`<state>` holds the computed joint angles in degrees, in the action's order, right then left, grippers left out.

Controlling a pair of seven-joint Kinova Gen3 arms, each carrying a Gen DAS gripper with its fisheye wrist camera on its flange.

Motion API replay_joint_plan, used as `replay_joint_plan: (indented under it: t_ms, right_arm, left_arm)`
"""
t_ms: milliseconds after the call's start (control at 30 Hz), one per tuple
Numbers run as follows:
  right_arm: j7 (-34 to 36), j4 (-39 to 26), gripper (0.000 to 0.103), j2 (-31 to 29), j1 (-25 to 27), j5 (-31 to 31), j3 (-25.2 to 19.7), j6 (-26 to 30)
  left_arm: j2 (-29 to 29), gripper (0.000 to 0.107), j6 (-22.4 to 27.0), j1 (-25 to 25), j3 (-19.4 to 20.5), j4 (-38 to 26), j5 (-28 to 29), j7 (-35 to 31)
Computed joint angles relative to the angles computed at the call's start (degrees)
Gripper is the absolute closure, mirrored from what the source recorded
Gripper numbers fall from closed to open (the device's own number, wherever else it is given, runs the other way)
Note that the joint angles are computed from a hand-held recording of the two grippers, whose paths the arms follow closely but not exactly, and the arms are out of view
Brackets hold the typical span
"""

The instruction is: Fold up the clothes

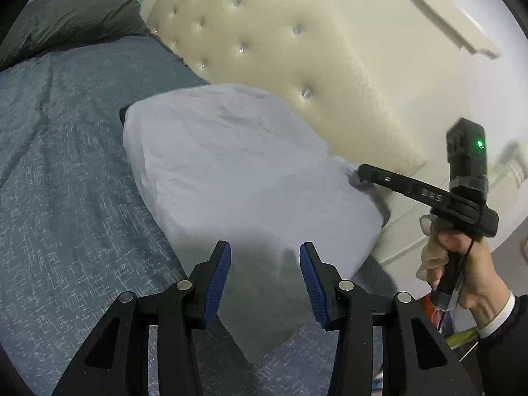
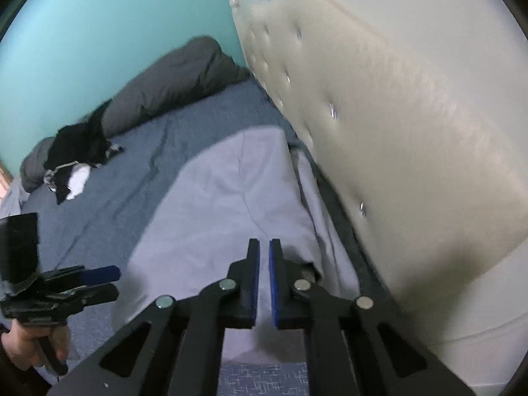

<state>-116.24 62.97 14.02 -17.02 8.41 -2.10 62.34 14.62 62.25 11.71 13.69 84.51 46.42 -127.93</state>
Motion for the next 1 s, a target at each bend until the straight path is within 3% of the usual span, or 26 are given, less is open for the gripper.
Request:
replay_joint_plan:
  t_ms: [133, 467, 667, 800, 1000]
  right_arm:
    - [-3.79, 3.14, 0.103, 0.6, -0.1, 1.25, 0.96, -1.71]
    - [-10.56, 19.35, 0.103, -2.61, 1.37, 1.82, 0.99, -16.51]
    - [-12.75, 19.17, 0.103, -3.5, 0.79, 3.13, 0.78, -17.7]
    - [-18.53, 19.62, 0.103, -6.51, -1.83, 9.14, 0.52, -18.76]
    - [-19.18, 18.28, 0.103, -5.88, -4.05, 13.65, -1.48, -14.04]
  left_arm:
    - [-0.32, 0.061, -2.26, 1.09, 0.07, 2.66, -1.29, -0.44]
    - [-0.98, 0.061, -7.83, 3.95, 0.92, 6.22, -4.28, -2.9]
    - [-1.76, 0.062, -8.36, 4.5, 0.82, 5.43, -6.31, -1.6]
    - [-2.91, 0.062, -9.05, 4.23, 0.6, 4.81, -6.27, -1.74]
    - [-1.65, 0.062, -8.67, 5.09, 0.71, 4.04, -8.18, 0.06]
